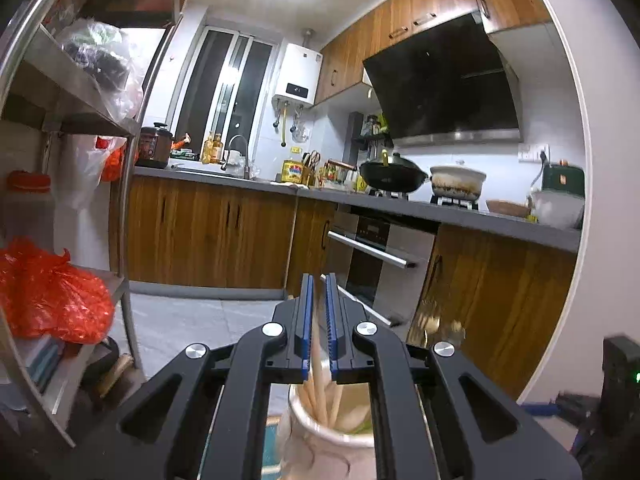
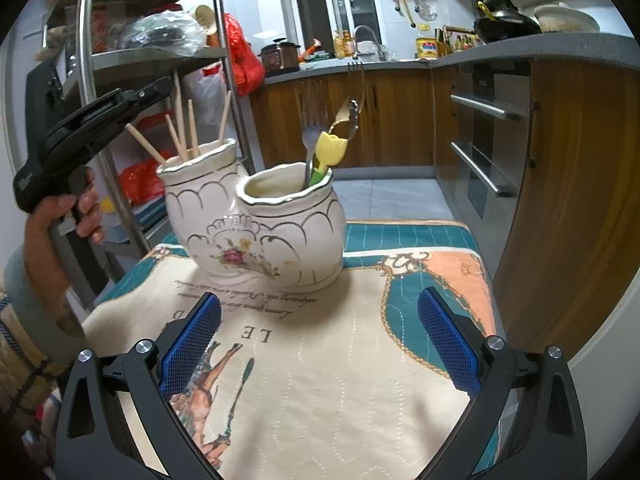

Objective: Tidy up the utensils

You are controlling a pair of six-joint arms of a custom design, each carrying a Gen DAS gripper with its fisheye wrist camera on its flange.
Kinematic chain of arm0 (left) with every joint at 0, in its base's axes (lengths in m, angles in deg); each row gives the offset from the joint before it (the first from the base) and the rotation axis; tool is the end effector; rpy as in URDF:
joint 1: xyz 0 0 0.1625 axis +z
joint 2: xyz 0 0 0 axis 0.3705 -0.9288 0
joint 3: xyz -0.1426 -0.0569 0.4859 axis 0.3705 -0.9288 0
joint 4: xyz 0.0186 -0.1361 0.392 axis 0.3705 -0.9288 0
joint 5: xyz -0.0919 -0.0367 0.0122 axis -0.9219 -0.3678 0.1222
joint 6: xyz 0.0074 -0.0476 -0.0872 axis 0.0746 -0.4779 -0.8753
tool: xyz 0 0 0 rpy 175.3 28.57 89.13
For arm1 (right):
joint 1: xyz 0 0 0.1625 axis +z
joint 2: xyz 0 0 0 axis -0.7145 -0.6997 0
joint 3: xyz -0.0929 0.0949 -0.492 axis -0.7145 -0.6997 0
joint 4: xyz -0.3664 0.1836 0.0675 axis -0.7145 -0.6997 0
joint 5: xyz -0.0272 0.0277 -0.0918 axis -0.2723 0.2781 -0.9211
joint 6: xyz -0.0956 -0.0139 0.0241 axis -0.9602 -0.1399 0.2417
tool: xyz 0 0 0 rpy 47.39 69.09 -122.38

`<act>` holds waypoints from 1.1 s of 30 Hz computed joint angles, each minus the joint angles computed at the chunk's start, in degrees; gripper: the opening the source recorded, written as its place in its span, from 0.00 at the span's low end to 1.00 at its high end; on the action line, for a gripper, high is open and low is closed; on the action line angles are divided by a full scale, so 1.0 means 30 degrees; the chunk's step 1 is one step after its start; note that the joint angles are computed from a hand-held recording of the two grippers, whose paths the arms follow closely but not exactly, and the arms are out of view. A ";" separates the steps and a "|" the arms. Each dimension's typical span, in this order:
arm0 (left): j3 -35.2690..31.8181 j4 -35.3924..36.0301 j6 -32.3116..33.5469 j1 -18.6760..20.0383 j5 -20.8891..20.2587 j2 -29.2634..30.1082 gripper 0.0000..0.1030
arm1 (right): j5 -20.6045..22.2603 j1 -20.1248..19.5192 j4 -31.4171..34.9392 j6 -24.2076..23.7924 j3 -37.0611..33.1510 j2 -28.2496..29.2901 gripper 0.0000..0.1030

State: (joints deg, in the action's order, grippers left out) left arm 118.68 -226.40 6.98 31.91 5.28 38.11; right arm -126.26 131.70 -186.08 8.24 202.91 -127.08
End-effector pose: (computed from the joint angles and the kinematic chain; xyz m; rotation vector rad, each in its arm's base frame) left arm -0.2328 -0.6340 0.1545 0.7380 2.0375 -1.6976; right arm 0.0950 -0.6214 0.2015 1.0180 -2.4783 0.9754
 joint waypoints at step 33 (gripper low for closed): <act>0.4055 -0.0538 -0.1070 -0.1525 0.4540 0.0928 0.93 | 0.0946 0.0534 -0.5443 -0.1745 -0.0387 0.1907 0.95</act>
State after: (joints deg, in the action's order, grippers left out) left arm 130.84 -228.02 3.77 27.34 18.90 40.89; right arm -123.42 133.30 -202.40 3.00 201.75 -121.36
